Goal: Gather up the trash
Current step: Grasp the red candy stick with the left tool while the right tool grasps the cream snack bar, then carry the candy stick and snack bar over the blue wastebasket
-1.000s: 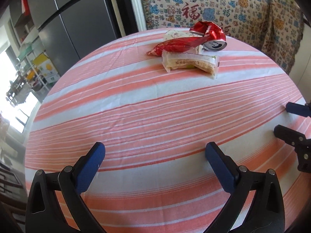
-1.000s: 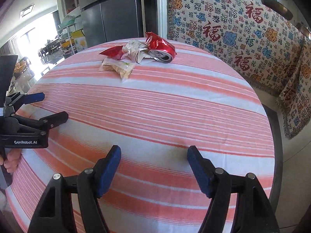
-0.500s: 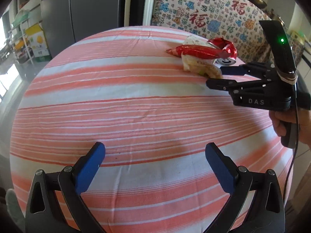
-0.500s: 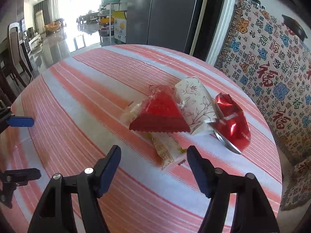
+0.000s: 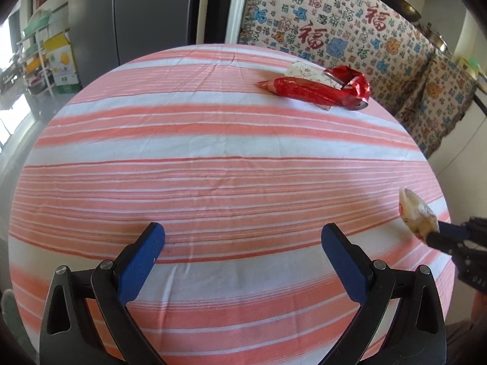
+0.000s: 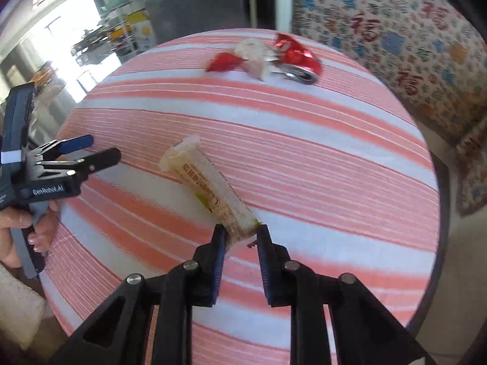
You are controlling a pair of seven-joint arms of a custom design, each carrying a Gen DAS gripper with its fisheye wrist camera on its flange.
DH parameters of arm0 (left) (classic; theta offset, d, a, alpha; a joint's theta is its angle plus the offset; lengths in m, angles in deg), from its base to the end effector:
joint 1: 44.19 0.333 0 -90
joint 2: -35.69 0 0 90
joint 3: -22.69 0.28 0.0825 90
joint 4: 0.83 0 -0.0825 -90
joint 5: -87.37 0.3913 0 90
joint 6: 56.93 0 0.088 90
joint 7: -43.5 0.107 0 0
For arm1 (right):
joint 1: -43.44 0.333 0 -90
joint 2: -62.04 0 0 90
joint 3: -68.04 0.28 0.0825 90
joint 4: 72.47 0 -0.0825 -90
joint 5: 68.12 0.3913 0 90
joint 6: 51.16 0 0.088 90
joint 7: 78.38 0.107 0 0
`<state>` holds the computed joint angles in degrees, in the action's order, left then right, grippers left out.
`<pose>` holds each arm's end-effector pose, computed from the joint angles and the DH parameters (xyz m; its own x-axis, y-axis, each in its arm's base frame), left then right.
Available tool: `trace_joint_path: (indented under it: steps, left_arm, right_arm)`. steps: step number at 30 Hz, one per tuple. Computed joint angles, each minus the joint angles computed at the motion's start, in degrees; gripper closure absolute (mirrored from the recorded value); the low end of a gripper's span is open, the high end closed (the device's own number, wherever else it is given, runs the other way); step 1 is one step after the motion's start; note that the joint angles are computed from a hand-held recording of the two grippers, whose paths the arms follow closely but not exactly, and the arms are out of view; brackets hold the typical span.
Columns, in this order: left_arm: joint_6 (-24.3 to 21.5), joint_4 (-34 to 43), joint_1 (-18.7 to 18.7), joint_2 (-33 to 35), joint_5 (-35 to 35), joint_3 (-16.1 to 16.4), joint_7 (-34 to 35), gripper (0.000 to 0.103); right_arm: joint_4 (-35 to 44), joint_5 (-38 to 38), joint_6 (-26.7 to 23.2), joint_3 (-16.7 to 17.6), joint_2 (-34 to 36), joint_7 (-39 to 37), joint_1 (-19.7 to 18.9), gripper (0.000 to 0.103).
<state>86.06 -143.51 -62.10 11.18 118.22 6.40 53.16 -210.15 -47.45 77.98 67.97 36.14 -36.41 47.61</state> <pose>0.3857 -0.2672 0.4409 0.3677 -0.9157 0.1622 -0.7147 -0.3899 -0.5806 0.4606 0.0427 0.4781 0.6659 -0.7456 -0.0258 -0.6846 -0.5970 -0.4183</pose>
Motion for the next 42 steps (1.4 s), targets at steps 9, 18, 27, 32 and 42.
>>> trace_joint_path:
  steps: [9,18,27,32,42]
  left_arm:
    - [7.0,16.4,2.5,12.5,-7.6,6.0,11.9,0.001]
    - [-2.3,33.3,5.6,29.3,-14.0,4.8,21.6,0.076]
    - [2.1,14.8,2.0,12.4,-27.6,5.5,41.5,0.091]
    - [-2.8,7.6,-2.7,2.8,-29.6,5.8,48.8,0.086]
    - [-2.6,8.8,-3.3,5.1,-21.5,3.7,44.0,0.033]
  right_arm:
    - [-10.6,4.4,9.3,-2.1,-7.3,-2.4,-0.1,0.079]
    - [-9.5,9.8,7.5,-3.9,-6.8,-6.4,0.2,0.079]
    - [-4.0,13.9,-4.5,-7.3,-4.4,-6.5,-1.6,0.079]
    - [0.2,15.2,-16.7,-8.1,-2.5,-6.6,-3.2,0.077]
    - [7.0,3.1,-13.8,-0.2,0.0,-8.8,-2.1,0.044]
